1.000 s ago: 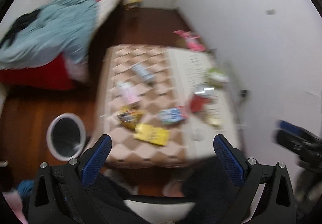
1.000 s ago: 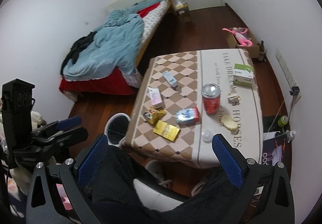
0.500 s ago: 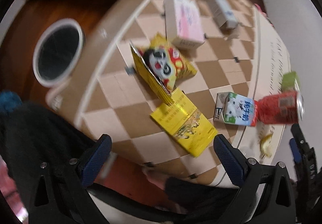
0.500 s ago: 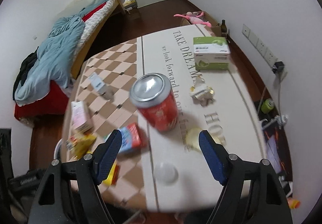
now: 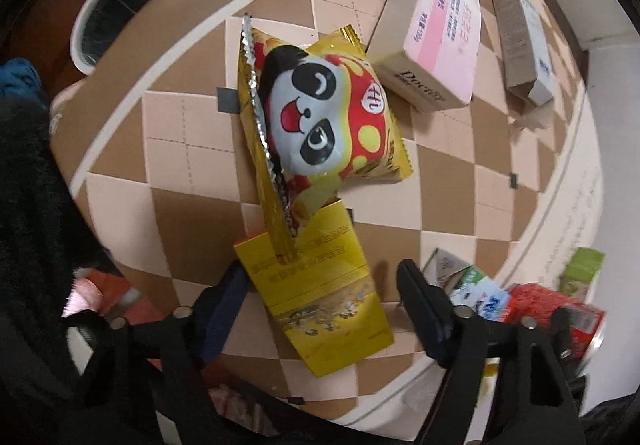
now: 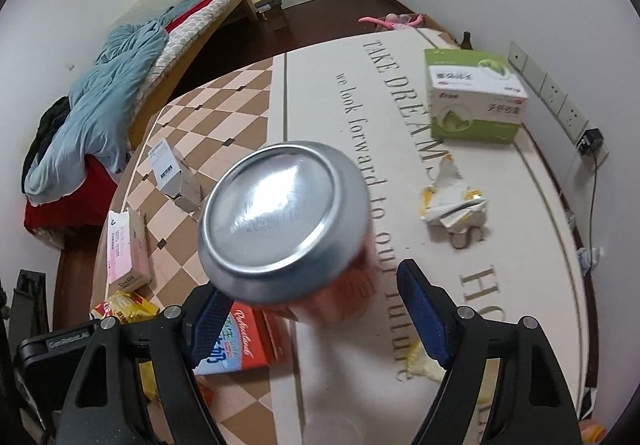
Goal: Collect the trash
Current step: 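Grasp the red soda can with the right tool while the left tool grasps the yellow HAOMAO box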
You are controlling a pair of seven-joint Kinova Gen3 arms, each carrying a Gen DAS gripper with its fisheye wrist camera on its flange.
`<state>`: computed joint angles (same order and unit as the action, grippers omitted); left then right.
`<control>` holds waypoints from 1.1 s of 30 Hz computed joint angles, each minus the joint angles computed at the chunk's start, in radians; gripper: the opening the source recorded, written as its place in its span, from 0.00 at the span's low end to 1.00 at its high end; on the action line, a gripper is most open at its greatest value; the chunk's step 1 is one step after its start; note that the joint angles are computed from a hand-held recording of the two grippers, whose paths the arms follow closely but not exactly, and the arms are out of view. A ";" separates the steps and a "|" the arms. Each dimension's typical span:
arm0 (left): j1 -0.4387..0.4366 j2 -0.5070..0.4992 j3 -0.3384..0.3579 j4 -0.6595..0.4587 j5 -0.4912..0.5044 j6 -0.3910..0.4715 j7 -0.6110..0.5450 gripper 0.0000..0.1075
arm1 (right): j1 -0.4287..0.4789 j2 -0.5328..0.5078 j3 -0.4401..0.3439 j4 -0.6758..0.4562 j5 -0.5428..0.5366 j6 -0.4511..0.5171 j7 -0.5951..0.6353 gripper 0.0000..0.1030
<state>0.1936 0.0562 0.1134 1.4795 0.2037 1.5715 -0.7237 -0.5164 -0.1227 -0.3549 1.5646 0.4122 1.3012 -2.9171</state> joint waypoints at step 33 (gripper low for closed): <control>0.497 0.420 -0.014 -0.963 -0.331 0.518 -0.026 0.56 | -0.020 0.021 0.002 -0.135 -0.119 0.254 -0.001 0.66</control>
<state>0.6902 0.4760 0.0993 0.5169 -0.1276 2.0896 -0.7495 -0.5368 -0.1020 -0.3530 1.4300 0.2937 1.5551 -2.9180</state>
